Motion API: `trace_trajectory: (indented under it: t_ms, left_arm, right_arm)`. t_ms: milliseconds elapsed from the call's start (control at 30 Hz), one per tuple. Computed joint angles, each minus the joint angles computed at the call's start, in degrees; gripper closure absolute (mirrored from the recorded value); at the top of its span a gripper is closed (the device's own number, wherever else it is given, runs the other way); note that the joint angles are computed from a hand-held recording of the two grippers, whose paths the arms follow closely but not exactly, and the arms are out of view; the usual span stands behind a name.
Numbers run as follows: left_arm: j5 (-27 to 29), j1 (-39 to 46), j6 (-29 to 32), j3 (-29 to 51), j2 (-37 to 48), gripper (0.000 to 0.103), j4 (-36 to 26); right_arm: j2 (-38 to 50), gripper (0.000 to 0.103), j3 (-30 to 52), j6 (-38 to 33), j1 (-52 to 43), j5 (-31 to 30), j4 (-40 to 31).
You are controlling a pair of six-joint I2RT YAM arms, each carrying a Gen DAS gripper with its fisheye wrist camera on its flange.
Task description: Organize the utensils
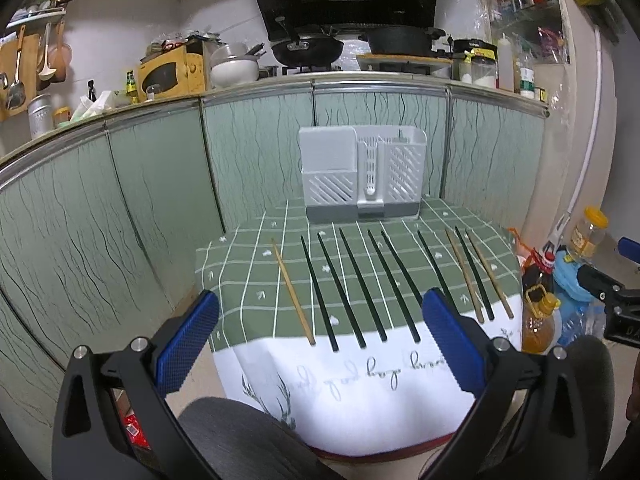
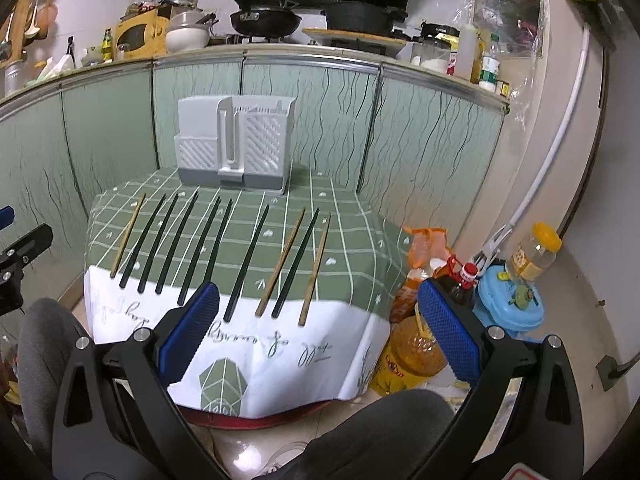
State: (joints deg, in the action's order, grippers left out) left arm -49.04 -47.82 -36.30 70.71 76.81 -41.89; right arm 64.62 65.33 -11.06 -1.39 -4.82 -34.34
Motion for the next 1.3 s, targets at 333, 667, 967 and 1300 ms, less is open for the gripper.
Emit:
trace_trajectory:
  t_ms: [333, 667, 967, 1300]
  left_arm:
    - [1.6, 3.7, 5.1, 0.4, -0.1, 0.005, 5.0]
    - [0.9, 9.0, 9.4, -5.3, 0.4, 0.005, 13.8]
    - [14.4, 17.2, 8.2, -5.7, 6.5, 0.005, 14.2]
    - [11.5, 19.2, 7.9, -4.5, 14.9, 0.005, 15.9]
  right_arm:
    - [5.6, 0.008, 5.8, -1.4, -2.5, -1.0, 0.8]
    - [12.5, 0.008, 5.6, -1.9, -5.6, -5.9, 5.2]
    - [21.0, 0.008, 8.0, -1.9, -5.4, -6.5, 5.6]
    - [31.3, 0.008, 10.9, 0.5, -4.0, -5.5, 6.4]
